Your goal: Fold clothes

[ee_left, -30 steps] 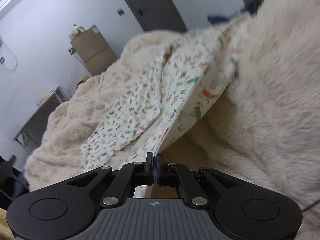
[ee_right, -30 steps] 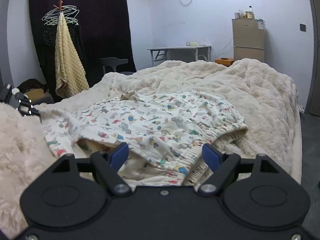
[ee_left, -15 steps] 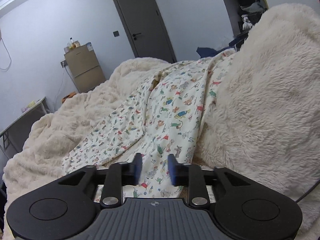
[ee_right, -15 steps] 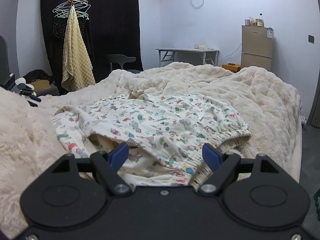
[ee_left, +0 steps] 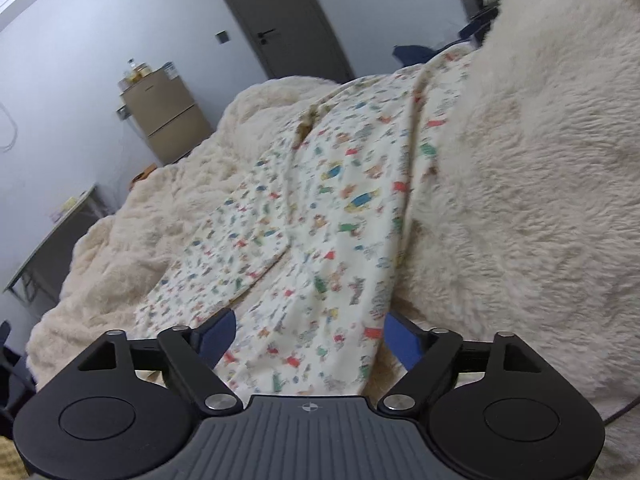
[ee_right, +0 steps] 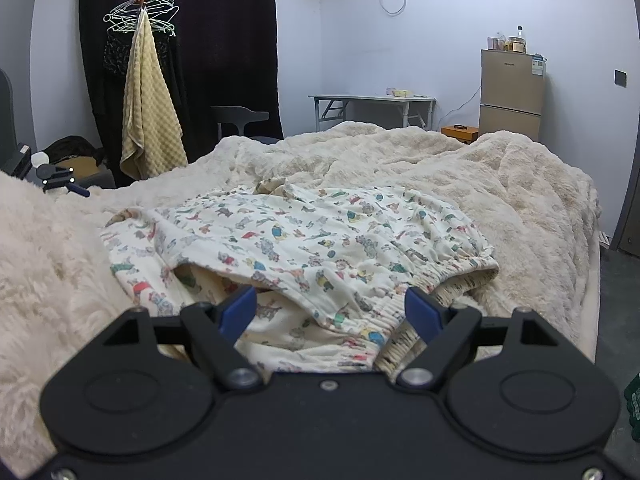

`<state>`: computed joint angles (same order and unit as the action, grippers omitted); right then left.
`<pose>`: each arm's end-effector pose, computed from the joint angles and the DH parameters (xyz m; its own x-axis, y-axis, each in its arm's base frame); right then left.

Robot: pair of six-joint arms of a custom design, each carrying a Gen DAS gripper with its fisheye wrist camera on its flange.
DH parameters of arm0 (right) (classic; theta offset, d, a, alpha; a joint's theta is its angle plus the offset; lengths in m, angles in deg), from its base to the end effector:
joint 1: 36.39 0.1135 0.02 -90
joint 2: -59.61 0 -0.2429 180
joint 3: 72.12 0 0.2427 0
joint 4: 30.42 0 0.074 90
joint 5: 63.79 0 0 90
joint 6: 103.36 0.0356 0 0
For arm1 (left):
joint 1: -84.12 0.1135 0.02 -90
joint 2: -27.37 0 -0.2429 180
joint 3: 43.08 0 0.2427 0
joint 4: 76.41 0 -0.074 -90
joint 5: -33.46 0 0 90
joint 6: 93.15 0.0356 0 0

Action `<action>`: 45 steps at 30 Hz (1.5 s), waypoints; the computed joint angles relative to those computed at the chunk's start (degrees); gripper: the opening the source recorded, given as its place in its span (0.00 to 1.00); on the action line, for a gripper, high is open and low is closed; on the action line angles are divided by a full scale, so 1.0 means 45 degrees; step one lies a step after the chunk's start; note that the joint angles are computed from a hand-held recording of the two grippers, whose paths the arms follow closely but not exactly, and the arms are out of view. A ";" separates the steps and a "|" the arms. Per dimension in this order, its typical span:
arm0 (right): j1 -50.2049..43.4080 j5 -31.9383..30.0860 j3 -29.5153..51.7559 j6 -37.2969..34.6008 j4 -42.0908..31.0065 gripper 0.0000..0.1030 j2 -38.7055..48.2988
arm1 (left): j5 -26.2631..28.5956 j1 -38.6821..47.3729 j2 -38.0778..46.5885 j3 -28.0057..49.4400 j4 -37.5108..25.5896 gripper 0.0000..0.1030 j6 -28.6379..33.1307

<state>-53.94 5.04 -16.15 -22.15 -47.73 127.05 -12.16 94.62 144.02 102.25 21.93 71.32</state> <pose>0.2505 -0.0657 0.2379 -0.4505 -0.0070 -0.8928 -0.0905 0.9952 0.0379 0.3996 0.0487 0.3677 0.0633 0.7121 -0.6992 0.8324 0.3489 0.4306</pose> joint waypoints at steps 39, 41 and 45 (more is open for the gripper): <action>0.6318 0.1458 1.4085 -0.3975 -0.9542 0.33 0.8679 | -0.0570 -0.1443 -0.1361 -0.2527 0.1866 0.61 0.0432; 0.6818 0.1918 1.5628 -0.4071 -1.0515 0.32 0.9812 | -0.0912 -0.1259 -0.1179 -0.2276 0.2019 0.62 -0.0145; 0.7320 0.2790 1.7848 -0.4237 -1.1991 0.29 1.1372 | -0.1831 -0.0990 -0.1046 -0.2168 0.2424 0.62 -0.0906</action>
